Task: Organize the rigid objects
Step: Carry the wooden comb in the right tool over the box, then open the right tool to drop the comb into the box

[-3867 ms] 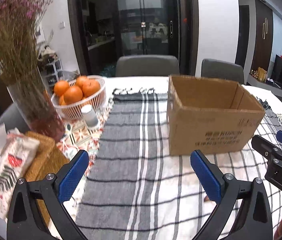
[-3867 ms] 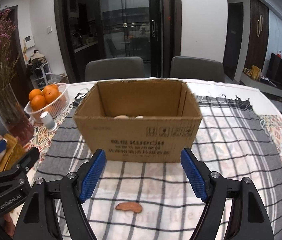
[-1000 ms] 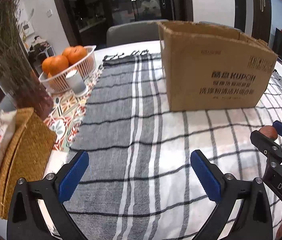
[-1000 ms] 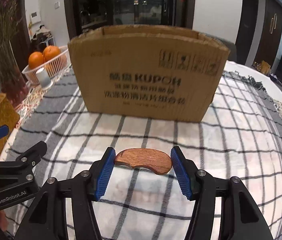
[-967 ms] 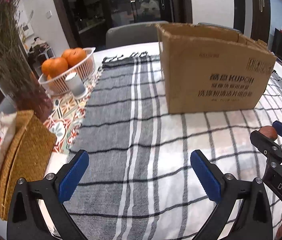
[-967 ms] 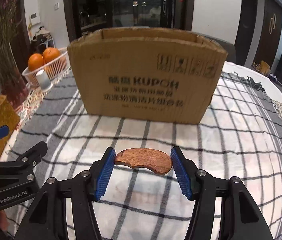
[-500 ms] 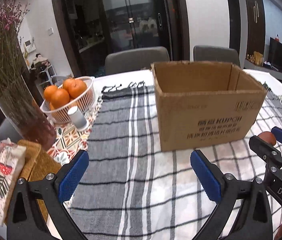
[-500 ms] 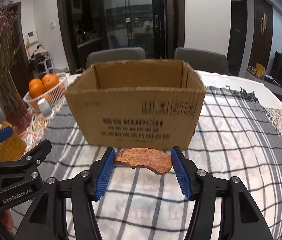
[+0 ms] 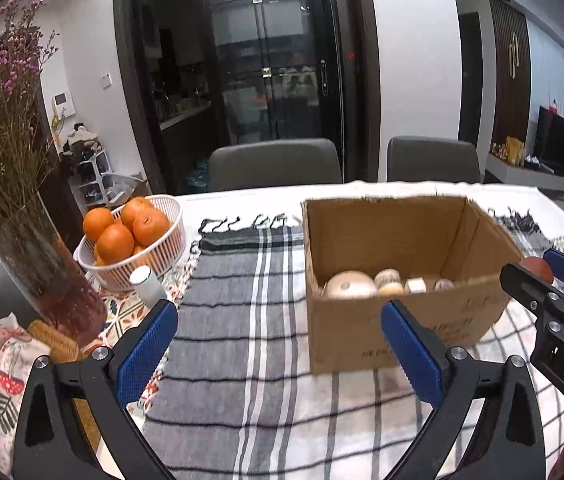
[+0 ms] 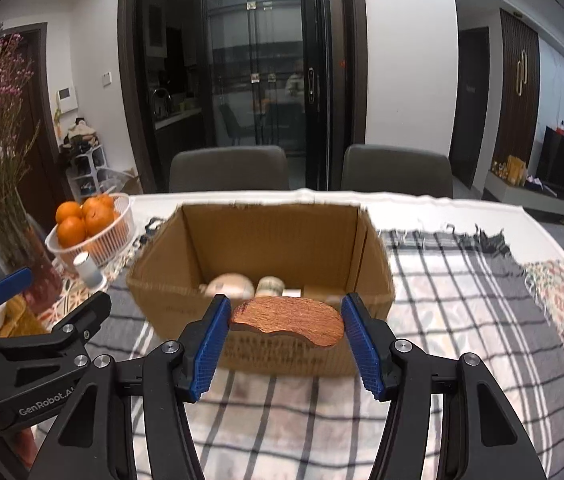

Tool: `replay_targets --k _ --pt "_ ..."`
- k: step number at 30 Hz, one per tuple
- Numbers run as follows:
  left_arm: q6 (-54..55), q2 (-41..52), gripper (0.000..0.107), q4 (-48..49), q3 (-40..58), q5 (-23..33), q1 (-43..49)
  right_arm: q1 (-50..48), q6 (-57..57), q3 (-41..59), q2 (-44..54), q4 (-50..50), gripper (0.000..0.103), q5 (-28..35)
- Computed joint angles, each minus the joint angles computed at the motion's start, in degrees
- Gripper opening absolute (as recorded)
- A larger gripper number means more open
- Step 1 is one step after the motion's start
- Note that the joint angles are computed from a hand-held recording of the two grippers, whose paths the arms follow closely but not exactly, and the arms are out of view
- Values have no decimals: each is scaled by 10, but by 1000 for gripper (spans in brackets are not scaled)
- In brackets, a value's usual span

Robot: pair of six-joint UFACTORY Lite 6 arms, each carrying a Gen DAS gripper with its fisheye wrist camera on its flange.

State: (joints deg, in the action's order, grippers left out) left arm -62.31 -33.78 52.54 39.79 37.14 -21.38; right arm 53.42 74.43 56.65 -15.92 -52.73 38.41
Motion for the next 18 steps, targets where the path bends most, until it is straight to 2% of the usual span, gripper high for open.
replay_targets --k 4,18 --pt "22 38 103 -13 38 -34 30 -45 -49 46 32 23 58 -31" --pt "37 128 103 -14 110 -60 72 -117 -161 154 141 97 58 -74"
